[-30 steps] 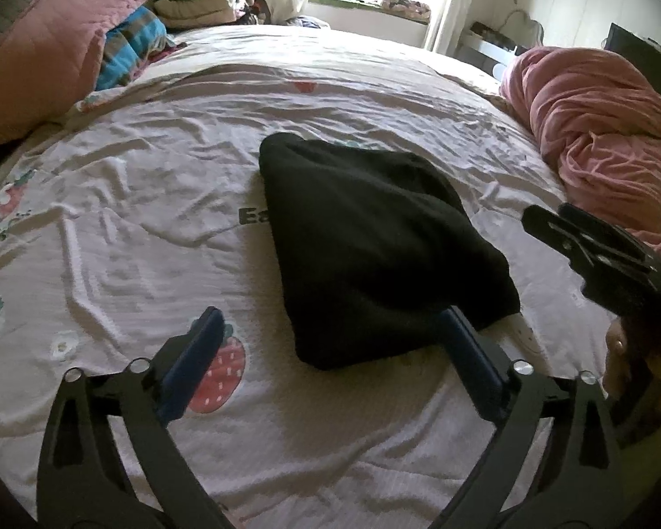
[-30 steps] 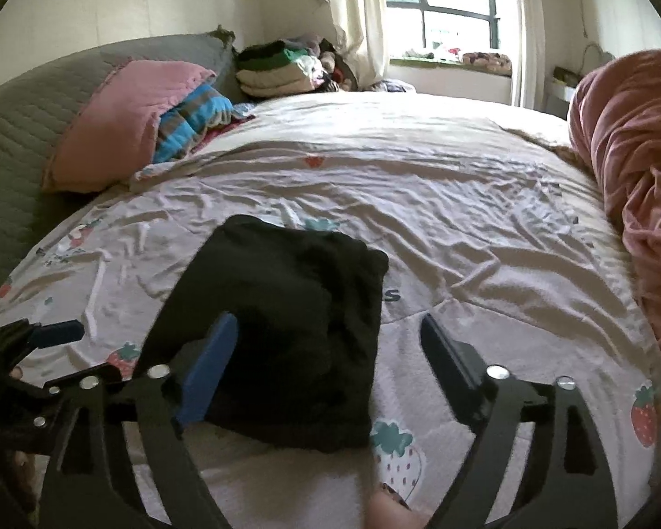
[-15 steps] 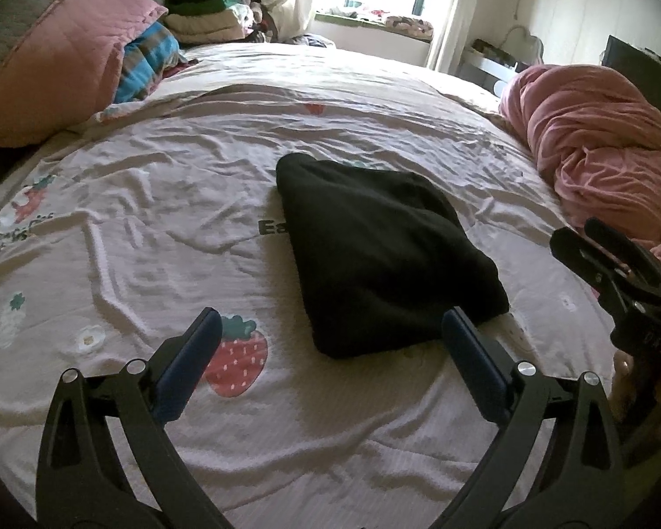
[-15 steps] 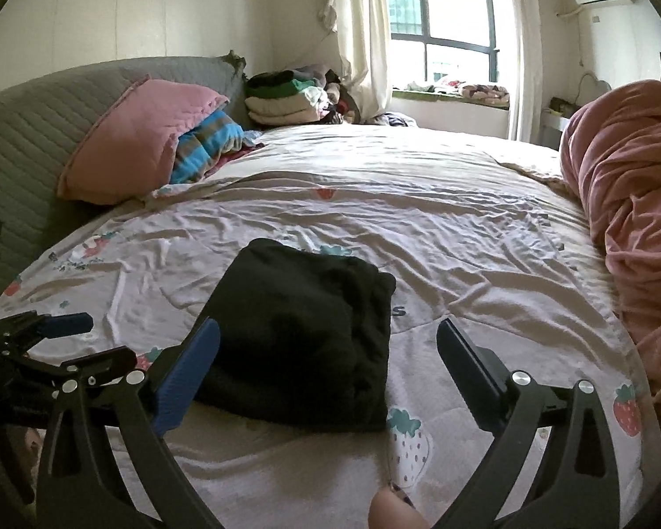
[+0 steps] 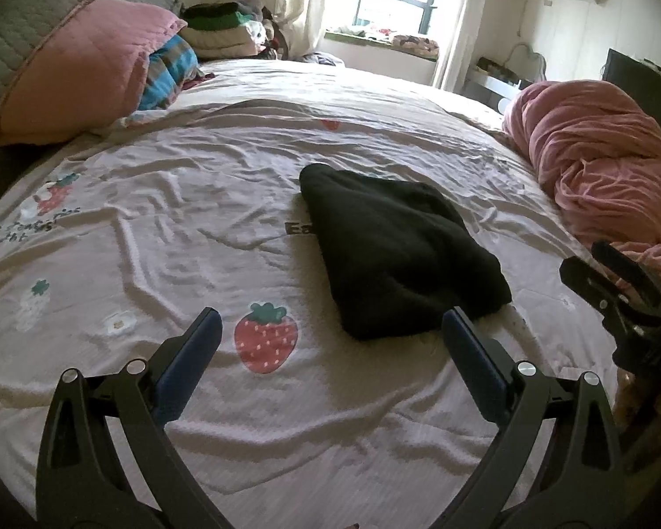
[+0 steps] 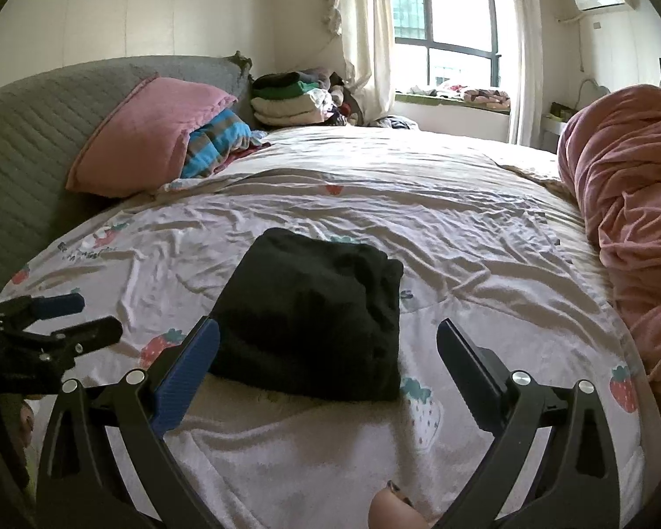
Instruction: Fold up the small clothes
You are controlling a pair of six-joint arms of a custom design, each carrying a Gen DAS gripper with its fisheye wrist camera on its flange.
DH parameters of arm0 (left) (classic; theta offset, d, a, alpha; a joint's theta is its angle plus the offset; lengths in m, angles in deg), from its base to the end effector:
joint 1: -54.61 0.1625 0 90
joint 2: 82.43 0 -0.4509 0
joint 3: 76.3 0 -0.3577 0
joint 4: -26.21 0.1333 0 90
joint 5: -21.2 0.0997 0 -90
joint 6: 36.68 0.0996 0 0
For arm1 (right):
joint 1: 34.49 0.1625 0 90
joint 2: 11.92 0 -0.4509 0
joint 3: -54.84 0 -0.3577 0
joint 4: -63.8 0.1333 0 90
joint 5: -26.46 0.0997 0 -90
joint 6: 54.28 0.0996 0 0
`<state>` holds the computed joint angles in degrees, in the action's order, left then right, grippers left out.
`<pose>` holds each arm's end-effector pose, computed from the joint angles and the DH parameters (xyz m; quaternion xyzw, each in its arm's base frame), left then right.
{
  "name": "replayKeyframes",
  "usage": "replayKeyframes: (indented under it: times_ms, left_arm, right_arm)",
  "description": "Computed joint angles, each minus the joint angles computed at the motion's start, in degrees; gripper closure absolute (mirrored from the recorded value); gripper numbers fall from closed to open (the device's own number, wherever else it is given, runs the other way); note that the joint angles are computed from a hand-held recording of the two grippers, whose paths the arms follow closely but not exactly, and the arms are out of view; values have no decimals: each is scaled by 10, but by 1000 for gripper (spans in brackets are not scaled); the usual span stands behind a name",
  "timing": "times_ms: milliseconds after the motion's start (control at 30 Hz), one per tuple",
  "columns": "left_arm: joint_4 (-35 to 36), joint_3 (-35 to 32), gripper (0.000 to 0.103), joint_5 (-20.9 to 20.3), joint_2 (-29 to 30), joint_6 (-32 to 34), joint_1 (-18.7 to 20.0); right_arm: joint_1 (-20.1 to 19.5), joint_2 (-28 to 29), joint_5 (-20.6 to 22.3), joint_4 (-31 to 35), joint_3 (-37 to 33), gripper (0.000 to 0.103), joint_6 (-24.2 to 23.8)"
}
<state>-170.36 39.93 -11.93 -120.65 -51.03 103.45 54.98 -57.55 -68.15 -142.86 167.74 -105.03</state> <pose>-0.1937 -0.5508 0.0914 0.0833 0.8562 -0.4068 0.3073 0.1198 -0.5949 0.1660 0.3700 -0.8291 0.3605 0.2136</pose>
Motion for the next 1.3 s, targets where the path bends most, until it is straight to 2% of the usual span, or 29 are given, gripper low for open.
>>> replayKeyframes:
  times_ms: [533, 733, 1000, 1300]
  left_arm:
    - [-65, 66, 9, 6, 6, 2, -15]
    - [-86, 84, 9, 5, 11, -4, -15]
    - [-89, 103, 9, -9, 16, -30, -11]
    - [-71, 116, 9, 1, 17, -59, -16]
  right_arm:
    - [-23, 6, 3, -97, 76, 5, -1]
    - [-35, 15, -4, -138, 98, 5, 13]
    - [-48, 34, -39, -186, 133, 5, 22]
    - [-49, 50, -64, -213, 143, 5, 13]
